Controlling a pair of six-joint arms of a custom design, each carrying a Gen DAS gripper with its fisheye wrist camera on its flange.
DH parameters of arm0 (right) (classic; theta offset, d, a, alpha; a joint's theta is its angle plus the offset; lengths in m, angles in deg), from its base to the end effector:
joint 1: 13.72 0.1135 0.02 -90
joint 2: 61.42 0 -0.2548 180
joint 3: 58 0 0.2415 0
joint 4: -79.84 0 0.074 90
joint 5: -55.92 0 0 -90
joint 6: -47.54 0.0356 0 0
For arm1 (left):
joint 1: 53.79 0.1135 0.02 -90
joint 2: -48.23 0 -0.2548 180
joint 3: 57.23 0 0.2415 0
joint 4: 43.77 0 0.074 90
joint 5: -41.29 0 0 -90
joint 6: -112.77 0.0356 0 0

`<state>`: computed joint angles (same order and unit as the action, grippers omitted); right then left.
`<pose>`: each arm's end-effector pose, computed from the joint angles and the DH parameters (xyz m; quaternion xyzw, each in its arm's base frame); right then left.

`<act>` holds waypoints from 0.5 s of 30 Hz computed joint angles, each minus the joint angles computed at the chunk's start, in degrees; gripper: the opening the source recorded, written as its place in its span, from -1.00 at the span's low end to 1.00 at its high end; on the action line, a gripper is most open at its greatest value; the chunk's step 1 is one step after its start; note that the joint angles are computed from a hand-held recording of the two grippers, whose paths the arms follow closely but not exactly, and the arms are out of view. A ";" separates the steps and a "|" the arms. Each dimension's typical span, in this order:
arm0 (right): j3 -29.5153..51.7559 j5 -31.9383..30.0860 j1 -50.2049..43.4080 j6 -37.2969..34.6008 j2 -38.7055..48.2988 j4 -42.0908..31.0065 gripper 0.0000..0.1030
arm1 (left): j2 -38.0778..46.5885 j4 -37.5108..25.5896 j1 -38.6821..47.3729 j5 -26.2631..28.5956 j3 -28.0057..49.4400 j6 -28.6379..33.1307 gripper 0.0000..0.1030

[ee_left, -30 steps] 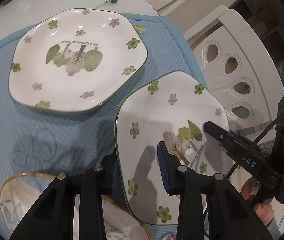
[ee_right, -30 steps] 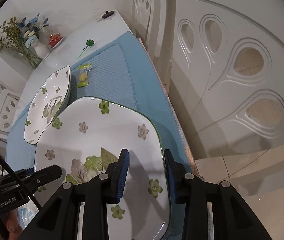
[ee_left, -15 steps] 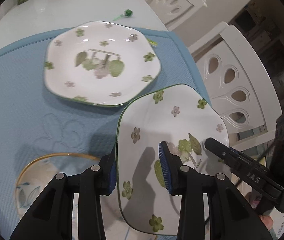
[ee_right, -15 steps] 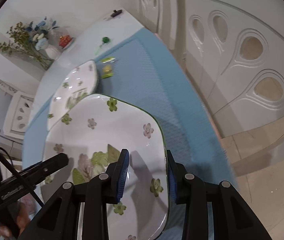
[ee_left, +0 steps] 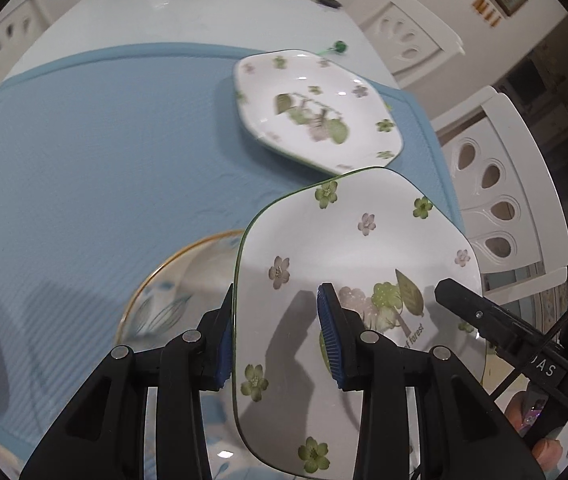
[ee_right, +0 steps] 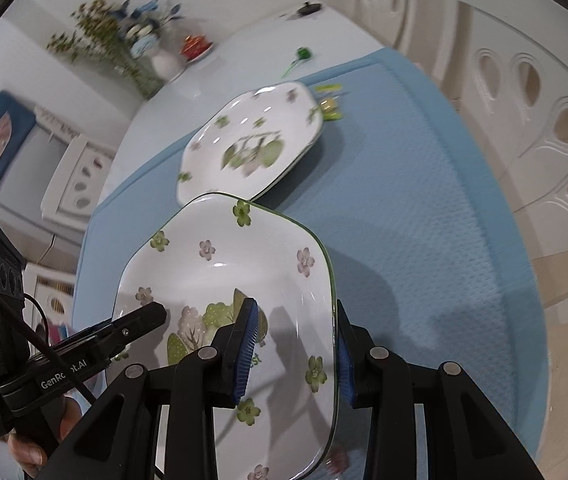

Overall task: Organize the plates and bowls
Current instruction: 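Lower the hexagonal plate onto the sunflower plate and open both grippers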

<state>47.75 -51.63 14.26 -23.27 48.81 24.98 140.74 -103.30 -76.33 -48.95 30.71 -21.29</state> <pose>0.3517 0.1990 0.2409 -0.1133 0.9472 0.2394 0.1806 0.2954 -0.1224 0.2502 -0.1824 0.9573 -0.1213 0.1884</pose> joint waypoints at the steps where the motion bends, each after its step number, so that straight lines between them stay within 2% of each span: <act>1: 0.05 0.05 0.37 -0.16 0.03 -0.16 -0.32 | -1.17 0.05 0.01 -0.12 -1.30 -0.69 -0.37; 8: -0.34 1.00 4.66 -0.65 0.53 -1.16 -0.32 | -9.11 -0.37 -0.32 -1.58 -9.70 -4.29 -0.37; 15: -0.70 2.73 7.79 -1.33 1.71 -1.05 -0.32 | -13.15 -0.54 -0.80 -3.53 -14.75 -5.88 -0.37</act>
